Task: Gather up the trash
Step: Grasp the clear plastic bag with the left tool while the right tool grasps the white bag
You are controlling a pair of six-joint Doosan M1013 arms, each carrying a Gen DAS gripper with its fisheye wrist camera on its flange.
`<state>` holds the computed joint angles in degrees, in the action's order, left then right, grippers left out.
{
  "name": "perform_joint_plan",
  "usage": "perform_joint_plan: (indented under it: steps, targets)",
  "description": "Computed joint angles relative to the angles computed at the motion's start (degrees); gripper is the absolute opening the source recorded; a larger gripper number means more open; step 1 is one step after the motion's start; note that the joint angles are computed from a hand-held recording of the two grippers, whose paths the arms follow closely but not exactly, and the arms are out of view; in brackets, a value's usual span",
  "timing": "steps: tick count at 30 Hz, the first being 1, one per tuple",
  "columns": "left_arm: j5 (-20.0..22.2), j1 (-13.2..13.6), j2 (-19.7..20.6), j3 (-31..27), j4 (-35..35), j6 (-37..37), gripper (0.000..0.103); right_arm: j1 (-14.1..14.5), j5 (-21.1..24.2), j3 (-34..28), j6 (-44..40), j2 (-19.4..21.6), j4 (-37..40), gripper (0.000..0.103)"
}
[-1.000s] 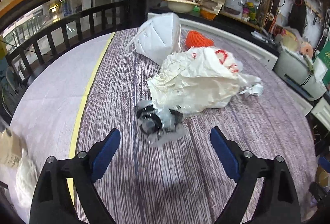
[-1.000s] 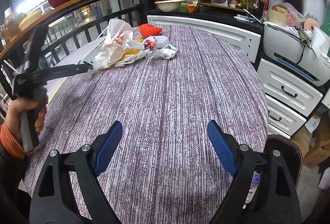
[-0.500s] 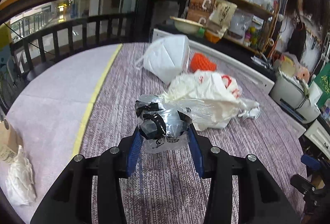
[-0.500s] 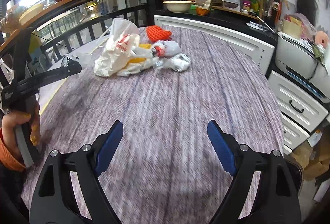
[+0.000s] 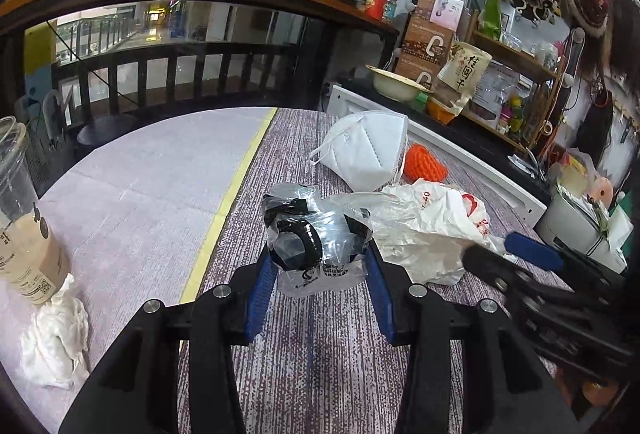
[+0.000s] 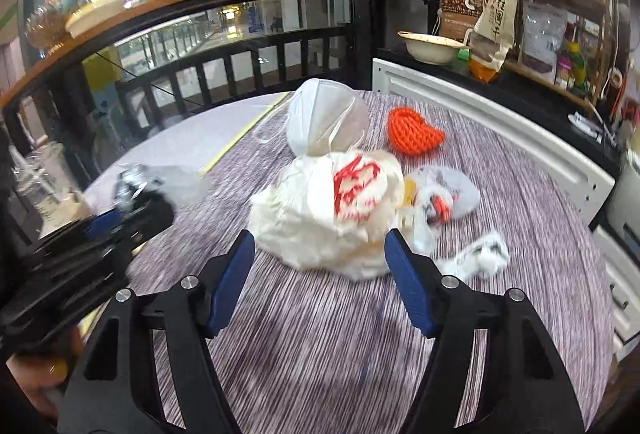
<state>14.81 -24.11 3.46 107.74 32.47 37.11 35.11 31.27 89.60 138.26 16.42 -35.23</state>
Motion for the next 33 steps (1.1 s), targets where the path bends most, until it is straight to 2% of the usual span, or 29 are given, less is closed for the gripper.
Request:
perform_joint_plan:
  steps: [3, 4, 5, 7, 8, 11, 18, 23, 25, 30, 33]
  targets:
    - [-0.3, 0.4, 0.0, -0.1, -2.1, 1.5, 0.043, -1.0, 1.6, -2.3, -0.7, 2.1, 2.7, 0.066]
    - [-0.5, 0.5, 0.0, 0.0, -3.0, 2.3, 0.043, -1.4, 2.0, -3.0, -1.5, 2.7, 4.7, 0.057]
    - [-0.6, 0.6, 0.0, 0.1, -3.8, 2.9, 0.043, -1.7, 1.7, -3.2, -2.7, 3.0, 6.9, 0.042]
    - [-1.0, 0.7, -0.1, 0.2, -4.8, 3.8, 0.043, -1.4, 1.2, -2.8, -0.7, 2.9, 4.2, 0.038]
    - [-1.0, 0.7, -0.1, 0.2, -4.7, 3.9, 0.043, -1.2, 1.1, -2.6, 0.1, 2.8, 2.9, 0.031]
    - [-0.9, 0.7, 0.0, 0.1, -6.3, 5.6, 0.043, -1.5, -1.3, -1.2, -0.5, 1.8, 5.3, 0.025]
    - [-1.6, 0.6, -0.4, 0.7, 2.4, -3.3, 0.043, -0.6, -5.6, 3.3, 1.5, -2.6, 3.1, 0.023]
    - [-1.5, 0.9, -0.2, 0.6, 0.5, -2.6, 0.043, 0.3, -7.0, 8.1, 0.5, -7.3, 2.7, 0.022]
    - [-1.3, 0.8, -0.2, 0.6, 1.3, -3.0, 0.043, 1.1, -6.3, 10.4, 1.5, -9.4, 0.9, 0.022]
    - [-0.8, -0.6, -0.2, 0.8, 8.4, -7.5, 0.043, 1.9, -5.2, 15.3, 7.5, -14.2, -3.4, 0.022]
    - [-1.0, -0.8, -0.2, 1.0, 8.3, -6.2, 0.043, 2.4, -3.7, 18.1, 12.8, -17.0, -7.4, 0.022]
